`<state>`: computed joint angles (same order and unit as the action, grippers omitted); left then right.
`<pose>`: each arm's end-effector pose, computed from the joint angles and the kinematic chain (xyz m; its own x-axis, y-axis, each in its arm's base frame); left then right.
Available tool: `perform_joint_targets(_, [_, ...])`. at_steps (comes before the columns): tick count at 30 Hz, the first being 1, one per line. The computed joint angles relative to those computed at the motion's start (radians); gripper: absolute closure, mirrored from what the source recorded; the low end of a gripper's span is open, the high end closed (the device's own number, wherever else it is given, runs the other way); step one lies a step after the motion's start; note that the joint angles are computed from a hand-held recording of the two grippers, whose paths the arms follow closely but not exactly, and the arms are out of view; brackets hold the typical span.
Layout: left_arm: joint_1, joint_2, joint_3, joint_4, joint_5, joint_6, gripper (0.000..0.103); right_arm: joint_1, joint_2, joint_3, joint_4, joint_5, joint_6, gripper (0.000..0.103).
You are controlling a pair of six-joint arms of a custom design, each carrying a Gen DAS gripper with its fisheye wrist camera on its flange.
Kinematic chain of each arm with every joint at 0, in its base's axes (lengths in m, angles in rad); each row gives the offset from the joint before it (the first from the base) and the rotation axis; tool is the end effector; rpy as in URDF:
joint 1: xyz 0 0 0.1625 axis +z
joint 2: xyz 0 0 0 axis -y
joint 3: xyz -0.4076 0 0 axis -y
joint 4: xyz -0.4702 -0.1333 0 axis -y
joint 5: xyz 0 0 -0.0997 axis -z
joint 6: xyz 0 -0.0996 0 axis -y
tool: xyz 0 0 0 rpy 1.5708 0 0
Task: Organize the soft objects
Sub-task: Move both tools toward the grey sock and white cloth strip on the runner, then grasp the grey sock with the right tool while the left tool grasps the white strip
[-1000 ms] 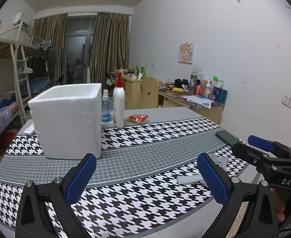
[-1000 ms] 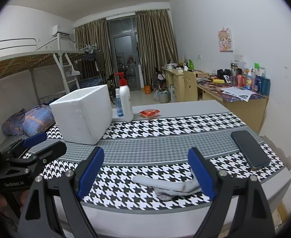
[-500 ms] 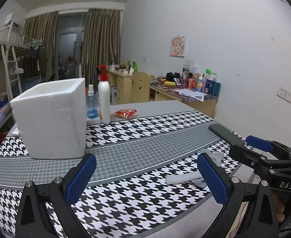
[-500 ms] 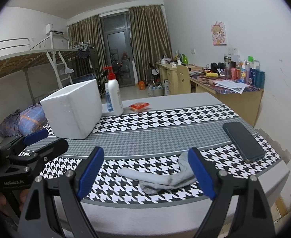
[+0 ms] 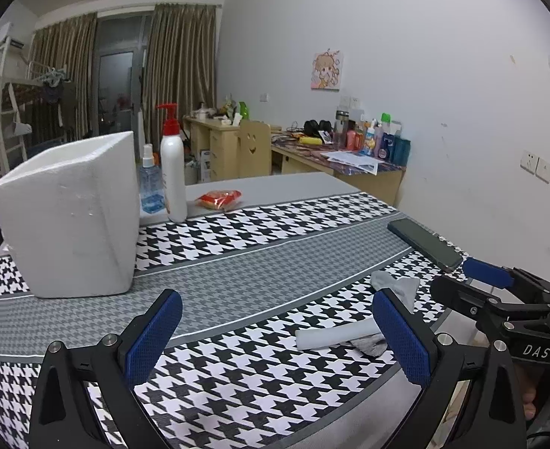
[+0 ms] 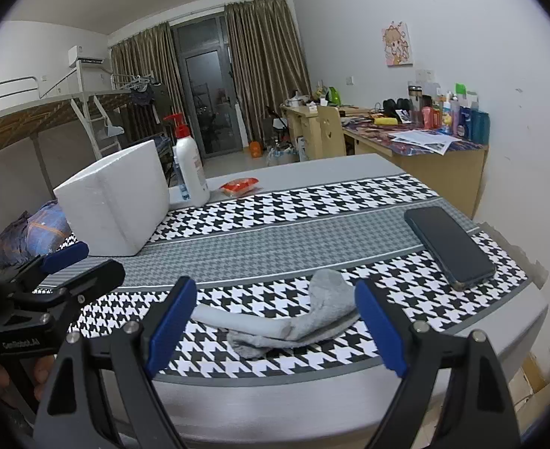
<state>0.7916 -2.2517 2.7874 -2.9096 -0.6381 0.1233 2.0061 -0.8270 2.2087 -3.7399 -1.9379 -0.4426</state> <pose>-0.0307 -0.3346 0.2697 -0.7636 0.0681 -0.6421 0.5864 0.4894 -0.6454 0.2995 -0.4128 0.0057 -0.7342 -0.4214 0.5323 -0.6773 0.5084 -0.5318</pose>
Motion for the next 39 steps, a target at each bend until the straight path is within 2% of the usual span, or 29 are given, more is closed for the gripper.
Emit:
perform_joint_targets(11, [0.087,0.168,-0.061,-0.042,-0.073,0.042,0.001,-0.037,0.014,-0.011,0.021,-0.024,0.022,0.014])
perform_joint_targets(18, [0.140,0.232,-0.097,-0.017,-0.135,0.070,0.001,-0.052,0.013,-0.012,0.034,-0.022,0.039,0.014])
perform_joint_targets(31, [0.189,0.315,-0.140,0.004,-0.175,0.091,0.001,-0.090,0.038,-0.047,0.108,-0.031,0.099,0.014])
perform_joint_targets(33, [0.198,0.328,-0.150,0.011,-0.185,0.087,0.001,-0.100,0.033,-0.047,0.120,-0.016,0.104,0.018])
perform_joint_targets(38, [0.214,0.343,-0.170,0.062,-0.212,0.073,0.001,-0.119,0.021,-0.054,0.195,0.006,0.127,0.039])
perform_joint_targets(39, [0.217,0.347,-0.175,0.070,-0.217,0.070,0.001,-0.124,0.017,-0.054,0.210,0.017,0.133,0.041])
